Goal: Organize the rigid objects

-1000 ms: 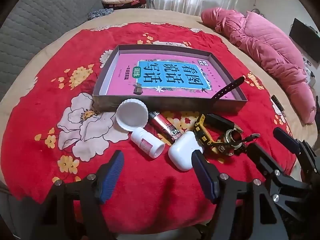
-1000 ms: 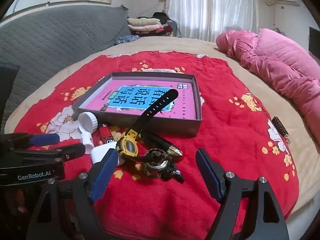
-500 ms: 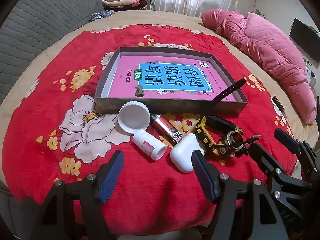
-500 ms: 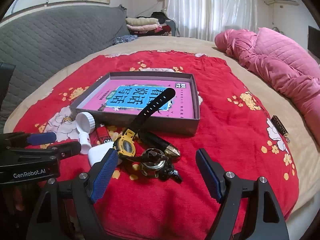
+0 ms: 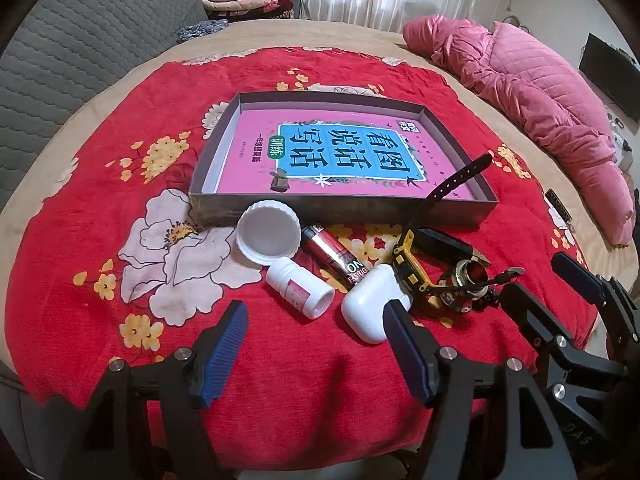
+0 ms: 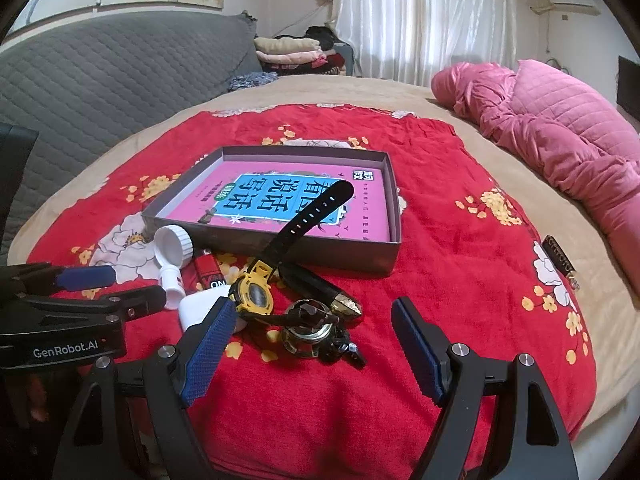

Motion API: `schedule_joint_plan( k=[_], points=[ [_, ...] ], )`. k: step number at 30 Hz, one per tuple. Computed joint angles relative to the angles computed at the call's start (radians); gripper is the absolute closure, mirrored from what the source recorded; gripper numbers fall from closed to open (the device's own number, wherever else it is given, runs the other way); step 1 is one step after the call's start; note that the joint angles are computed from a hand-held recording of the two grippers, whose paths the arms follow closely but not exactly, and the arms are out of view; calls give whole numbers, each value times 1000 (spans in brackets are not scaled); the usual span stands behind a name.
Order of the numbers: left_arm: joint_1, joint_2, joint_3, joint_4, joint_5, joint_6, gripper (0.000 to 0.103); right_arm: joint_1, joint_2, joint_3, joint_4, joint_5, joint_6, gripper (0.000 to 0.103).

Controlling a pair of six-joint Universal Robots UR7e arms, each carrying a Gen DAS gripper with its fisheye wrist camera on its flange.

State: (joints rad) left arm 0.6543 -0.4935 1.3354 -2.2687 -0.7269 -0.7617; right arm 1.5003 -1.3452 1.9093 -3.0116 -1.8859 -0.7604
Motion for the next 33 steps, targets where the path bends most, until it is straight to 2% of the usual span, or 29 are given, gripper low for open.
schedule_joint_plan(
  k=[33],
  points=[
    [8, -8, 13, 16, -4, -31, 34, -3, -2, -7, -11, -3, -1, 22]
  ],
)
